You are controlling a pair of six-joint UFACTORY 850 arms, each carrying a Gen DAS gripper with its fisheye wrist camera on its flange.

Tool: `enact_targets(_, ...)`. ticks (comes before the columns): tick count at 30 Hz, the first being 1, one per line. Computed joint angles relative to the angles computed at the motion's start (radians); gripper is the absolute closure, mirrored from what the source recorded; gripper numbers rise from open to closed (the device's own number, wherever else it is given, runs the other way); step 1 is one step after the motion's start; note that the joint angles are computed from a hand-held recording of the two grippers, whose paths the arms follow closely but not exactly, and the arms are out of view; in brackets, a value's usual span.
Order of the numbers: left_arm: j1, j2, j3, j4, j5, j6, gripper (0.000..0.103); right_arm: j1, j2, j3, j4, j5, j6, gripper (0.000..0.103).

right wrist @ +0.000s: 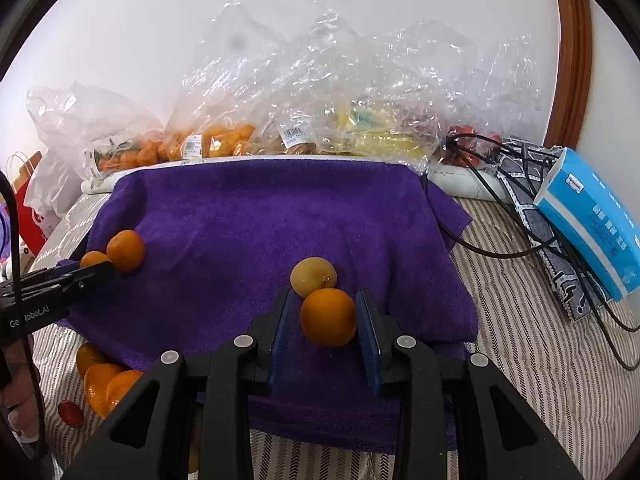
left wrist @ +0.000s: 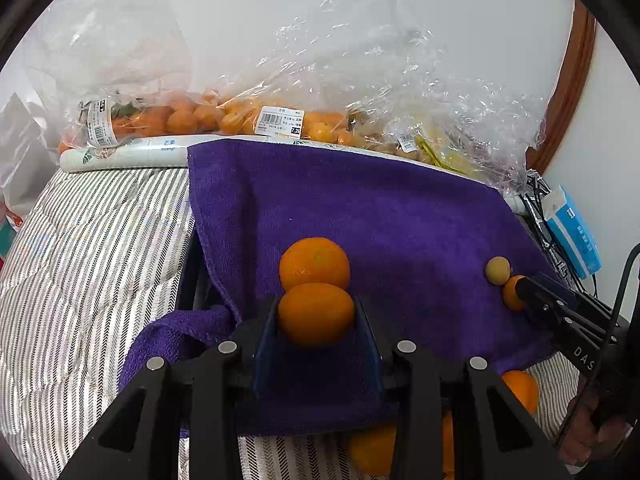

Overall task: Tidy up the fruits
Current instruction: 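Lower both oranges onto the purple towel and open both grippers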

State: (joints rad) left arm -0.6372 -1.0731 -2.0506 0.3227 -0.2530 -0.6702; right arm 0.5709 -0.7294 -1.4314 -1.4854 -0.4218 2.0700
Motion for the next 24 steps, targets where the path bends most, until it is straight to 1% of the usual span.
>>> enact_targets(3,0.0,0.001,0.001,-0.013,0.003,0.012,0.067,0.001,0.005,0.007,-0.025,-0.004,0.027,0.07)
enact_targets(5,0.0,0.003,0.007,-0.013,0.011,0.013,0.067,0.002,0.008,0.01,-0.038,-0.007,0.043,0.067)
enact_targets(8,-0.003,0.014,0.025,0.042,0.029,-0.036,0.067,0.002,0.012,0.015,-0.047,-0.011,0.06,0.064)
enact_targets(11,-0.006,0.029,0.048,0.133,0.052,-0.12,0.067,0.002,0.019,0.023,-0.068,-0.017,0.091,0.061)
enact_targets(13,-0.006,0.041,0.066,0.185,0.073,-0.17,0.064,0.002,0.021,0.027,-0.078,-0.021,0.105,0.058)
enact_targets(15,-0.007,0.049,0.077,0.221,0.082,-0.204,0.062,0.003,0.022,0.027,-0.078,-0.026,0.105,0.058)
enact_targets(24,-0.007,0.051,0.076,0.211,0.082,-0.195,0.06,0.012,0.021,0.026,-0.084,-0.053,0.106,0.057)
